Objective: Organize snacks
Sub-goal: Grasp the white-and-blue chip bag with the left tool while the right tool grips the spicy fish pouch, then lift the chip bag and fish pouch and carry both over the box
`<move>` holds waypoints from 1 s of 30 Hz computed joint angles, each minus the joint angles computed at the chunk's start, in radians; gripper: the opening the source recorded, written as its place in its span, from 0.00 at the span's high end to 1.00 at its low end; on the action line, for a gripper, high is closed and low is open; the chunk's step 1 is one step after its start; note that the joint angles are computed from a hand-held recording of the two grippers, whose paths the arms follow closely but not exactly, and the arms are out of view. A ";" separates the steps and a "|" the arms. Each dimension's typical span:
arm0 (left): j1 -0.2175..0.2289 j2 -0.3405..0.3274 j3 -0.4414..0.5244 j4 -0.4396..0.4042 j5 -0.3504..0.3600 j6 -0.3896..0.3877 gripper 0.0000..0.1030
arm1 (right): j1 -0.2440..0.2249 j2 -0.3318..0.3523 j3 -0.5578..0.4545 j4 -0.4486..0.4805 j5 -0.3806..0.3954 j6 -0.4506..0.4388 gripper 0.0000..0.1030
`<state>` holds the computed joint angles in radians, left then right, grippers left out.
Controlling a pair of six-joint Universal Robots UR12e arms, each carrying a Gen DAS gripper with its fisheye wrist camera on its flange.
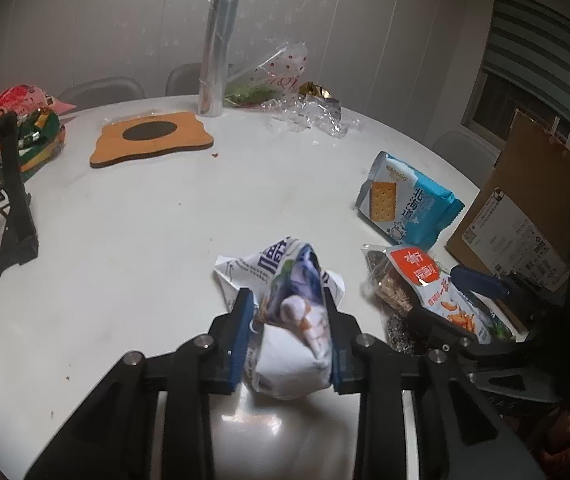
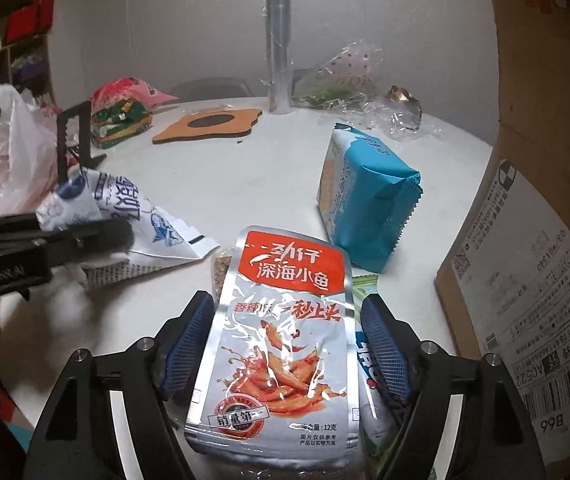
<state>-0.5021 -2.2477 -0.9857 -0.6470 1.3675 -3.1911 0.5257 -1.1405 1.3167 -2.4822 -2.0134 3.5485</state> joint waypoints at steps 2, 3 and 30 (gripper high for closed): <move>0.000 0.002 -0.003 0.006 0.000 0.006 0.74 | 0.004 0.003 -0.002 0.002 -0.014 -0.003 0.31; 0.000 0.002 -0.003 0.006 -0.001 0.011 0.74 | 0.006 0.004 -0.005 0.004 -0.018 -0.008 0.36; -0.017 -0.034 0.090 -0.190 0.073 0.061 0.46 | -0.012 -0.020 0.033 -0.069 0.063 -0.048 0.37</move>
<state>-0.5189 -2.2813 -0.8954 -0.8371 1.4403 -3.1306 0.5140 -1.1603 1.3502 -2.5514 -1.9501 3.5004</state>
